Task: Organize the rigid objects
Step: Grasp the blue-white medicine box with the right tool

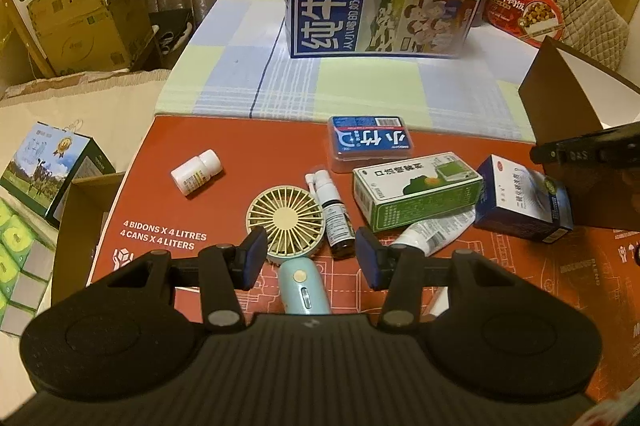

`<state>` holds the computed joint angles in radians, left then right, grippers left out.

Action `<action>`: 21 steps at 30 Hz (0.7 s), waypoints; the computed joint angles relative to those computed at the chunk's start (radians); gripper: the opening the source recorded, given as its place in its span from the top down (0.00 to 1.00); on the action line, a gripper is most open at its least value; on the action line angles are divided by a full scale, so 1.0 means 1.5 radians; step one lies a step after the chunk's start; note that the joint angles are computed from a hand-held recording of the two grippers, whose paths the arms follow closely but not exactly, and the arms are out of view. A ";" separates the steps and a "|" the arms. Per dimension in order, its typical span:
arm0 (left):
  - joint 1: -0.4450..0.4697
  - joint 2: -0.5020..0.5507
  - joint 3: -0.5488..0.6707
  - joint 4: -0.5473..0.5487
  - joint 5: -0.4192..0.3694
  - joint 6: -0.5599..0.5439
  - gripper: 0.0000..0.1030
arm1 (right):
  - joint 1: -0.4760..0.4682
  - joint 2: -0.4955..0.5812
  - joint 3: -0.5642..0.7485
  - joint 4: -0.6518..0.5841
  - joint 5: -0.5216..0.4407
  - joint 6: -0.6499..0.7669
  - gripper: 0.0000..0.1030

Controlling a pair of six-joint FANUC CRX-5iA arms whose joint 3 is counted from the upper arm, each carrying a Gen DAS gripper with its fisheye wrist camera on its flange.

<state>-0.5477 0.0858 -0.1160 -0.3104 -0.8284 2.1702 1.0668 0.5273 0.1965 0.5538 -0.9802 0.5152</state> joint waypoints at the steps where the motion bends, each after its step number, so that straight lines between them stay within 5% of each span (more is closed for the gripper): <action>1: 0.003 0.001 -0.001 0.004 0.001 -0.003 0.57 | -0.003 0.009 0.014 -0.008 -0.009 0.007 0.93; 13: 0.013 0.012 -0.016 0.062 0.028 -0.064 0.57 | 0.003 0.029 0.057 -0.073 -0.063 0.098 0.93; 21: 0.006 0.013 -0.029 0.096 0.054 -0.115 0.57 | 0.037 -0.051 -0.066 -0.064 0.007 -0.019 0.93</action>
<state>-0.5388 0.1054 -0.1599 -0.1658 -0.7481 1.9976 1.1224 0.4515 0.0978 0.4578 -0.9693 0.4861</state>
